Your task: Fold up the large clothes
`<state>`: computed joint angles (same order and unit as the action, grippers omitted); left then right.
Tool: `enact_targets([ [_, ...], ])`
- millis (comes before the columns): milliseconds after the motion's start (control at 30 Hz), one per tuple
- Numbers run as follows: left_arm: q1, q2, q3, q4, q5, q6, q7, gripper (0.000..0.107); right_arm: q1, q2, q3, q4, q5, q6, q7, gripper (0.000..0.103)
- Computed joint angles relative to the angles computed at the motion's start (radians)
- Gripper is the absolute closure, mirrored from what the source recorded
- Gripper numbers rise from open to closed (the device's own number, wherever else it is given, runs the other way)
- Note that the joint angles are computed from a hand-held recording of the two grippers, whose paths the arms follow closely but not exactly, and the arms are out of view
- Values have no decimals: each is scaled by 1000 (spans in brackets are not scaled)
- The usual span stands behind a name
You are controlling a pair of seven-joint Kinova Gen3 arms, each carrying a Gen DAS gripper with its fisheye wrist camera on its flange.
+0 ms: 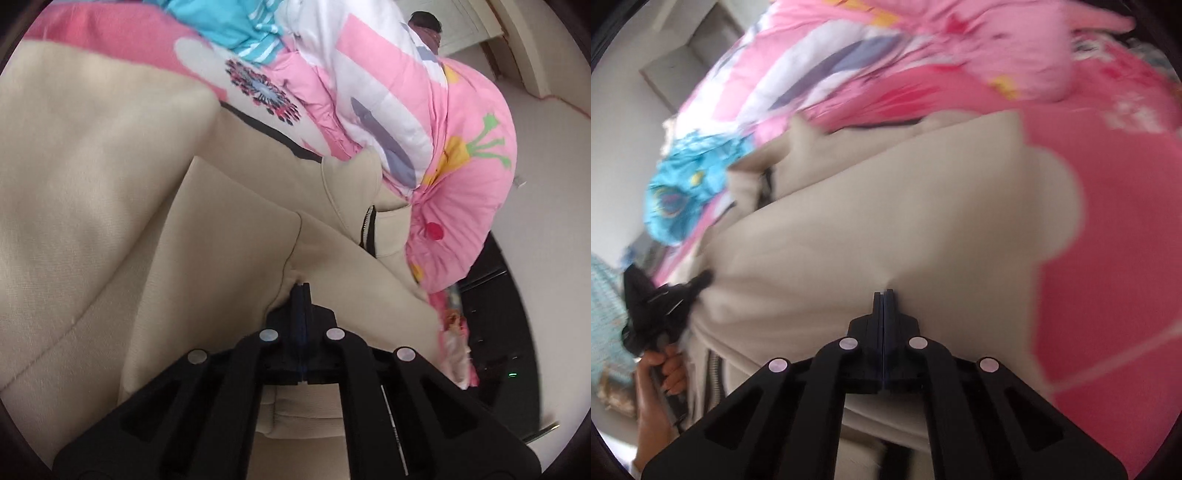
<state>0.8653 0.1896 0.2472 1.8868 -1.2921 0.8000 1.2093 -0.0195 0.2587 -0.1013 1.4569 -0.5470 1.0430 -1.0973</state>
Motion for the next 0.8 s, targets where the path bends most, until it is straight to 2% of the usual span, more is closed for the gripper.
enact_targets([
  [67, -36, 20, 55, -39, 47, 48, -81, 105, 12, -26, -24, 2, 33, -28, -20, 103],
  [100, -38, 30, 65, -59, 71, 69, -122, 105, 38, -22, -64, -24, 24, -17, -23, 103],
  [167, -25, 32, 41, -75, 104, 77, -175, 105, 80, 29, -147, -109, -41, 51, -53, 103],
  [200, 9, 31, 6, -75, 110, 75, -176, 105, 86, 51, -166, -139, -81, 90, -48, 103],
  [300, 22, 35, -24, -75, 108, 58, -176, 105, 9, 106, -203, -185, -121, 147, -62, 103],
  [400, 27, 32, -29, -73, 110, 56, -179, 105, -88, 144, -188, -160, -103, 163, -100, 103],
  [467, 25, 35, -32, -71, 104, 47, -174, 105, -69, 153, -178, -96, -148, 128, -91, 103],
  [500, 24, 38, -32, -78, 107, 49, -183, 105, -31, 160, -182, -82, -183, 134, -104, 103],
  [567, 25, 41, -34, -83, 114, 51, -196, 105, 2, 119, -134, -33, -203, 101, -117, 103],
  [633, 29, 41, -37, -82, 110, 51, -192, 105, -16, 58, -65, 5, -158, 41, -120, 103],
  [700, 34, 45, -44, -99, 132, 59, -222, 105, 7, 38, -56, 9, -121, 44, -142, 103],
  [733, 25, 49, -32, -119, 159, 75, -260, 105, 7, 20, -47, 15, -93, 37, -171, 103],
  [800, -38, 58, 44, -167, 210, 121, -341, 105, -18, -3, -23, 7, -24, 32, -221, 103],
])
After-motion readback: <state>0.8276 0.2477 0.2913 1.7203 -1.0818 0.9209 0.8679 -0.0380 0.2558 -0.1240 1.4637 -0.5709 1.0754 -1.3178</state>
